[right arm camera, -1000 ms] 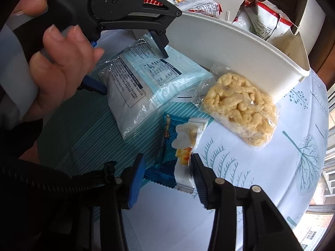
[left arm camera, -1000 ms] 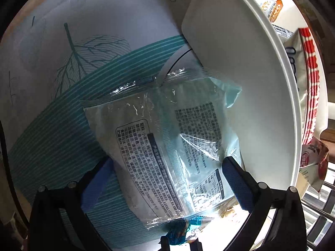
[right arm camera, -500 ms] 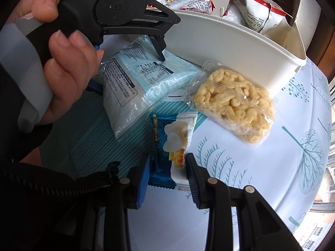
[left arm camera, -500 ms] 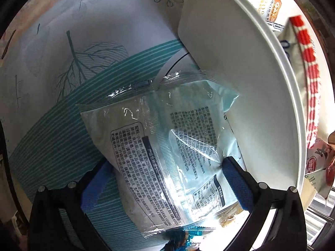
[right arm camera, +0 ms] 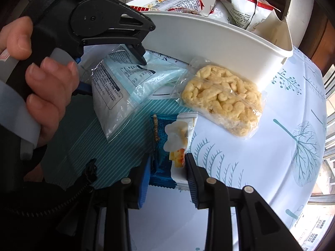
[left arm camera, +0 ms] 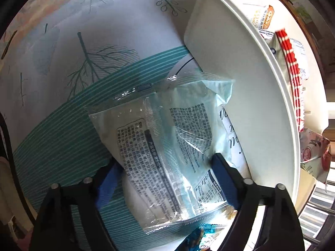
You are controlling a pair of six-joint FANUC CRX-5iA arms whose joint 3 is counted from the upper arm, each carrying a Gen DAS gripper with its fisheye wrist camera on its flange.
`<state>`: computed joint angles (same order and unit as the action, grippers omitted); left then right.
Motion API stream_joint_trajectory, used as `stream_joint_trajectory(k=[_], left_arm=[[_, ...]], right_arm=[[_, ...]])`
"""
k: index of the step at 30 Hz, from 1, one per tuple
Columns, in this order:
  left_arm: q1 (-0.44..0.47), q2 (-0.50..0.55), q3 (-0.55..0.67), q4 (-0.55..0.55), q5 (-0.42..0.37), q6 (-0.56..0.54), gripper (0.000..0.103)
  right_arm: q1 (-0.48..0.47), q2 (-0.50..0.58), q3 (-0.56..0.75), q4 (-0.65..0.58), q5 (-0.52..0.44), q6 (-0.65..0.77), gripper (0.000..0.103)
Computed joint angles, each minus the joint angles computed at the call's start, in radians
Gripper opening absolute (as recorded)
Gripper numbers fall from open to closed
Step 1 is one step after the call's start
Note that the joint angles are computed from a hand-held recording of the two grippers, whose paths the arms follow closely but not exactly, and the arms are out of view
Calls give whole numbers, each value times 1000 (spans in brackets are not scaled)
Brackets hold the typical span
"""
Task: Organize snacks
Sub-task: 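Close the left gripper on the clear printed bag while the right gripper grasps the blue bar, then carry the clear printed bag over the bin with the left gripper while the right gripper carries the blue bar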
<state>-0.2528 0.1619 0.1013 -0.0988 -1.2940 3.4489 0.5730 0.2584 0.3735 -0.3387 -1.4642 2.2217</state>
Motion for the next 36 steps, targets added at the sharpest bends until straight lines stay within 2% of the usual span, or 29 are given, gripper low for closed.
stream_joint_trajectory(k=[6,11,26,29,36], left_arm=[[-3,-83,-97,7,94,34,59],[2,-135,-162,37,121,21,53],[52,-244,-258,157,39,-88,49],[23,-278,-289,155,30,-82,49],[51,-280,-225,165,-76,-189,49]], right_arm=[[0,-13,3,2,-1,-25,32],[10,-35,1,7,-2,-47,32],[32,-95,2,-4,11,-73,32],[38,-103,4,-10,14,-73,32],[66,-120,24,-33,36,-103,32]])
